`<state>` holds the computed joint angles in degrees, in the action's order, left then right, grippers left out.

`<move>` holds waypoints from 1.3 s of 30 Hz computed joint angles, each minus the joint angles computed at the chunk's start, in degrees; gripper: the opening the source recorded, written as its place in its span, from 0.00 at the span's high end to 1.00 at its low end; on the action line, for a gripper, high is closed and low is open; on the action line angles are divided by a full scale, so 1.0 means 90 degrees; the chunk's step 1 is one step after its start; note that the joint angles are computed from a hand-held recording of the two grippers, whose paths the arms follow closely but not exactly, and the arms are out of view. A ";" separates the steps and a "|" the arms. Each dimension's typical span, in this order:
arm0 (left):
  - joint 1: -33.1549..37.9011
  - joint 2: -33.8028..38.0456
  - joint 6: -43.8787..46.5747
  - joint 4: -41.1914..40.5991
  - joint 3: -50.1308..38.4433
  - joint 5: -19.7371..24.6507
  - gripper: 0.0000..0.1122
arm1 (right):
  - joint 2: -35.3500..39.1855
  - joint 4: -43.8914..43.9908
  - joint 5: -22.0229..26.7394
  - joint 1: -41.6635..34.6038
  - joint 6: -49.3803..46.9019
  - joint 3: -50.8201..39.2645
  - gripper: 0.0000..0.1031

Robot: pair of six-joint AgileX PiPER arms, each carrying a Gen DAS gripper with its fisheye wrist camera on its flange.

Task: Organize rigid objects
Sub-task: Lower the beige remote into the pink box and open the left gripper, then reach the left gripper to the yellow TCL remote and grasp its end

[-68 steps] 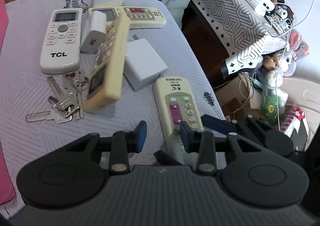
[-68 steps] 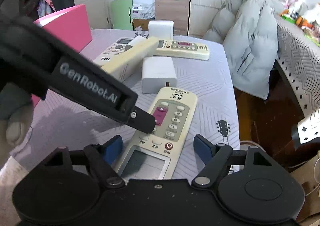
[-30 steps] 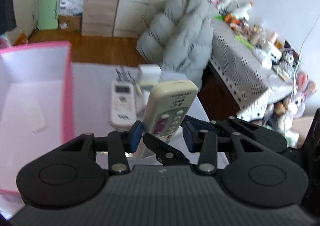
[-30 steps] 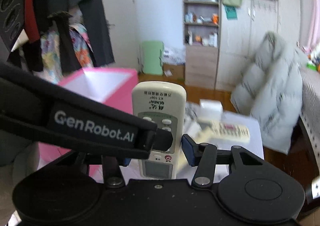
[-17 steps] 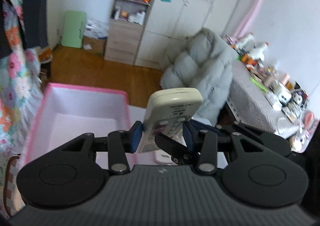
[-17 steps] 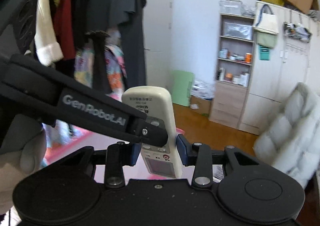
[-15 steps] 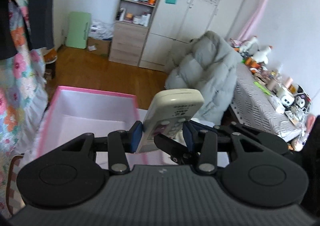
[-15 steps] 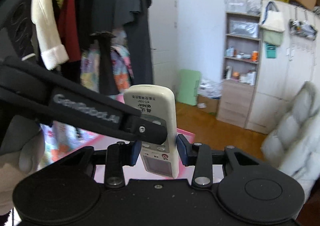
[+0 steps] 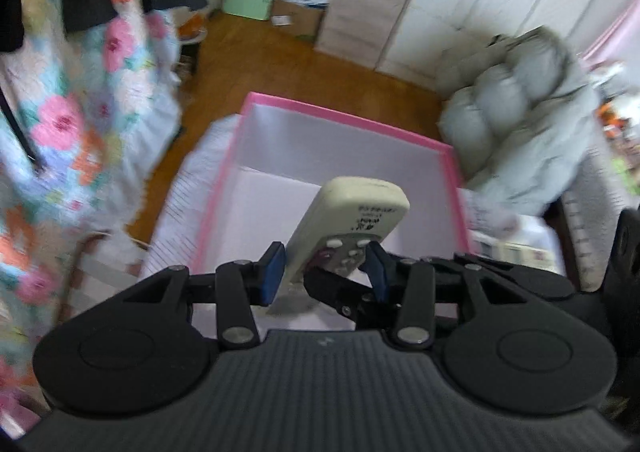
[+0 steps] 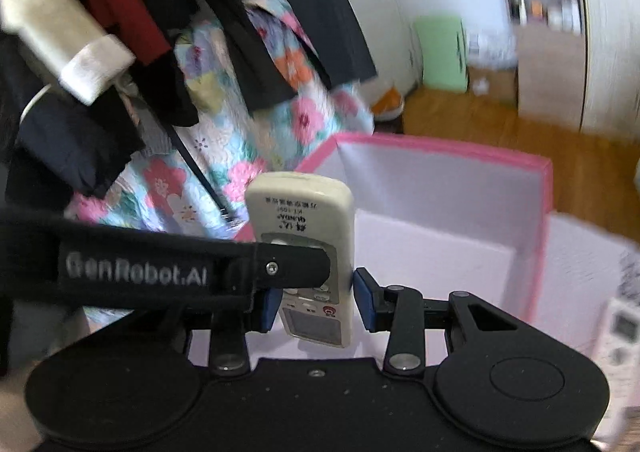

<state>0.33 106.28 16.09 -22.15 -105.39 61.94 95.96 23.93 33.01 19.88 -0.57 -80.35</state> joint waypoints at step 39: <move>-0.3887 -0.0515 -0.1217 0.0306 0.1677 -0.0973 0.64 | -0.4436 0.2225 0.2037 -0.5390 -0.4758 0.4713 0.53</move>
